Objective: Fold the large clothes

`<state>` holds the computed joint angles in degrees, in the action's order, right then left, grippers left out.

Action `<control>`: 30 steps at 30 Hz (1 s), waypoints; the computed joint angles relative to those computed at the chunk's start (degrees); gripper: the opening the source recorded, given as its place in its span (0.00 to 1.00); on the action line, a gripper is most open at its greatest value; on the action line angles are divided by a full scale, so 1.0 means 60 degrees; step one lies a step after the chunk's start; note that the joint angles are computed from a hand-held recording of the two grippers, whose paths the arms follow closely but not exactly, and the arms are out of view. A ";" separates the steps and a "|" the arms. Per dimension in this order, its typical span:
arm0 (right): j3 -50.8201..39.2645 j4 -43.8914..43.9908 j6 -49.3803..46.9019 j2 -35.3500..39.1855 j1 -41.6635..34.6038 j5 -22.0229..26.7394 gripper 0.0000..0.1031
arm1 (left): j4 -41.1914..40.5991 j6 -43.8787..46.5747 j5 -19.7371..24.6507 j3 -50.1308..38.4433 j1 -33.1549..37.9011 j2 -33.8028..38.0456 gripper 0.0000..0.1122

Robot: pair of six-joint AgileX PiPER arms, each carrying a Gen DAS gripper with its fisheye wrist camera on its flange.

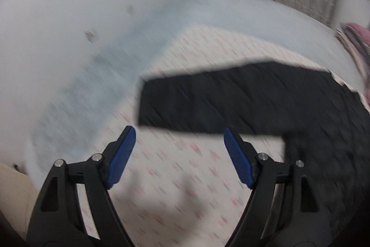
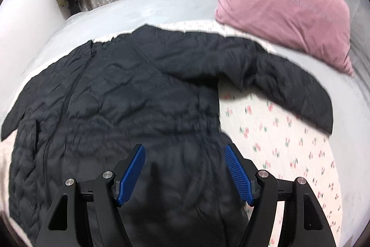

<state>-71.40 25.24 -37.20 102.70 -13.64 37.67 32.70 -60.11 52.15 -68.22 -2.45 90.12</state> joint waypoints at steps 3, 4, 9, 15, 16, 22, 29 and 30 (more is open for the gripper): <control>0.0254 0.0606 -0.0987 -0.0076 -0.0834 0.0674 0.71 | -0.1429 0.0333 -0.1493 0.1441 -0.0724 -0.0406 0.70; 0.0382 0.0889 -0.1395 -0.0097 -0.1229 0.0947 0.71 | -0.2019 0.0583 -0.2159 0.1995 -0.1062 -0.0487 0.70; 0.0700 0.1783 -0.2718 0.0258 -0.3049 0.2241 0.72 | -0.4601 0.1927 -0.3850 0.3233 -0.2519 -0.0420 0.70; 0.1549 0.2756 -0.4562 0.0762 -0.4695 0.3521 0.48 | -0.8303 0.5114 -0.5174 0.4122 -0.3907 -0.0106 0.37; 0.1712 0.2845 -0.4887 0.0768 -0.4837 0.3808 0.23 | -0.8130 0.4950 -0.5267 0.4130 -0.4177 -0.0171 0.27; 0.2499 0.3032 -0.6070 0.0017 -0.5811 0.4610 0.12 | -0.6800 0.3436 -0.4823 0.4219 -0.4545 -0.0245 0.14; 0.4035 0.1437 -0.5059 -0.1936 -0.4505 0.1331 0.42 | -0.3264 0.1166 -0.1554 0.2110 -0.5452 0.0397 0.51; 0.4143 0.1188 -0.4661 -0.2351 -0.4279 0.0987 0.48 | -0.3007 0.0973 -0.1378 0.1921 -0.5518 0.0390 0.54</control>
